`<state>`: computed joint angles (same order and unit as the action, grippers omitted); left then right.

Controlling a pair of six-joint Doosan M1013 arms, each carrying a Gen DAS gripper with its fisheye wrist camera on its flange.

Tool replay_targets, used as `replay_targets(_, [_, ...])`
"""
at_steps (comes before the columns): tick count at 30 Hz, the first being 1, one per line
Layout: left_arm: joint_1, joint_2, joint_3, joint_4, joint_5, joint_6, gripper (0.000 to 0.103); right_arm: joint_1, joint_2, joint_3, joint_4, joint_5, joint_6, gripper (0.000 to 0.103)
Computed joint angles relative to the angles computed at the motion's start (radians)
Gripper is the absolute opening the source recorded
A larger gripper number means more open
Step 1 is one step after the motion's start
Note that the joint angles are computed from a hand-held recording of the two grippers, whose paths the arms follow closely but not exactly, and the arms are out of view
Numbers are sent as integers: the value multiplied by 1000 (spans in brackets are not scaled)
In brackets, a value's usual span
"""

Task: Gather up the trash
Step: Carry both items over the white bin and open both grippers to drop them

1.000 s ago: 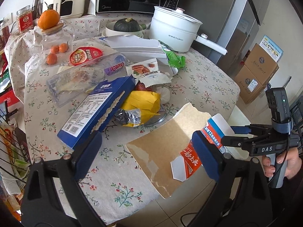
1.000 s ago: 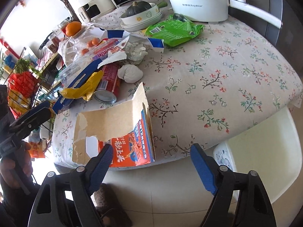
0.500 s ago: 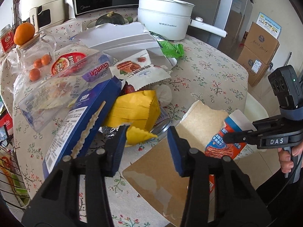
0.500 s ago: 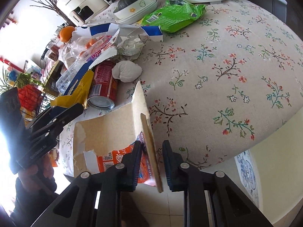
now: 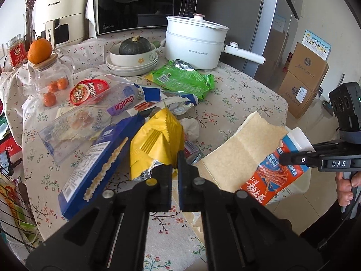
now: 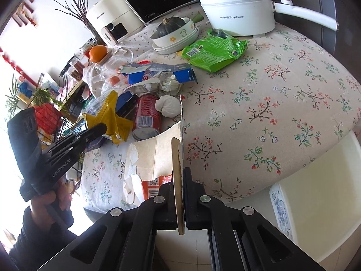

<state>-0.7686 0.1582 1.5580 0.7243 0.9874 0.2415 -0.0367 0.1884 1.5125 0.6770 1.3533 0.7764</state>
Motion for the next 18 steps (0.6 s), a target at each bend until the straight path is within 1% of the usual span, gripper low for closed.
replay_targets(2, [-6, -12, 8, 8, -11, -25, 4, -15, -3, -8, 14, 4, 2, 3])
replay_targets(5, [-20, -24, 16, 24, -3, -52, 4, -47, -13, -14, 39, 4, 1, 3])
replay_targets(8, [-33, -33, 19, 54, -4, -84, 4, -86, -23, -22, 59, -25, -1, 3])
replay_targets(12, [-46, -30, 7, 83, -31, -87, 4, -148, -47, -18, 41, -129, -1, 3])
replay_targets(15, [-48, -14, -14, 71, -68, -53, 4, -191, -51, -11, -27, -208, 46, 3])
replay_targets(18, [-48, 13, -47, 42, -103, 5, 4, -220, -54, 7, -117, -291, 84, 3])
